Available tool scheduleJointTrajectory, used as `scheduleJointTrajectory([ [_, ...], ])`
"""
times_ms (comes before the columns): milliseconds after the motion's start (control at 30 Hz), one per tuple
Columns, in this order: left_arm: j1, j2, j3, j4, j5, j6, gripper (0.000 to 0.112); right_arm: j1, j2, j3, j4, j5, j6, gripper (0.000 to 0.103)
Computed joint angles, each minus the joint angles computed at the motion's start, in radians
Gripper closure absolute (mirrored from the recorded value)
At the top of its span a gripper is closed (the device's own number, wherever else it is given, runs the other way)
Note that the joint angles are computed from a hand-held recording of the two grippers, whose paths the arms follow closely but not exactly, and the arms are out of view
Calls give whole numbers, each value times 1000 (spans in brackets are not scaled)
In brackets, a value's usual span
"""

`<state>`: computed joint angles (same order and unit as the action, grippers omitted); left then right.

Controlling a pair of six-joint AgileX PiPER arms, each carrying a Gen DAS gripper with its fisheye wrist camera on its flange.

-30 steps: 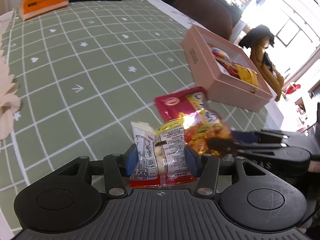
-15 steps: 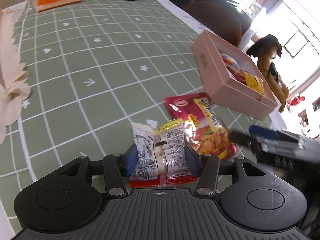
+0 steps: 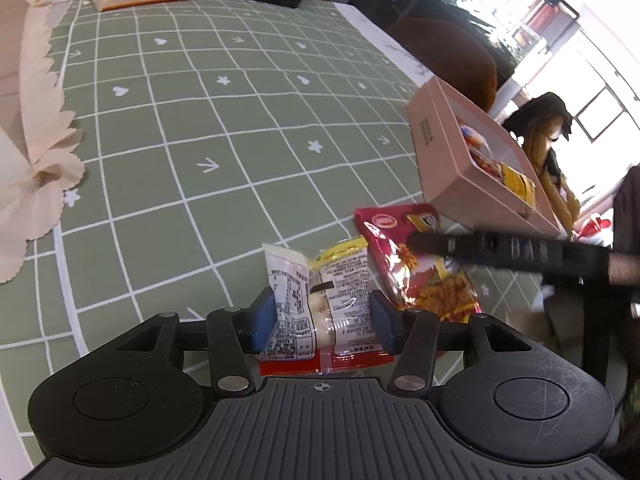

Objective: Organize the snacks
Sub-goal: 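Lift the red snack packet with the right tool while the left tool holds the white packet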

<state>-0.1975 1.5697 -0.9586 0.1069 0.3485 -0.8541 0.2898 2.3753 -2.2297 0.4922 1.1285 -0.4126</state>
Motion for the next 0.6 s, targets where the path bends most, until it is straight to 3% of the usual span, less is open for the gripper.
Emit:
scheduleJointTrajectory([
  [167, -3, 5, -10, 37, 12, -38, 56, 73, -216, 434, -34, -328, -104, 21],
  [300, -5, 19, -29, -6, 18, 25, 56, 142, -311, 639, -137, -538, -179, 17],
  [400, -16, 31, -44, -30, 25, 67, 56, 116, -325, 643, -104, -491, -216, 18],
  [600, -33, 46, -57, -107, 18, 165, 56, 23, -376, 682, -92, -450, -178, 37],
])
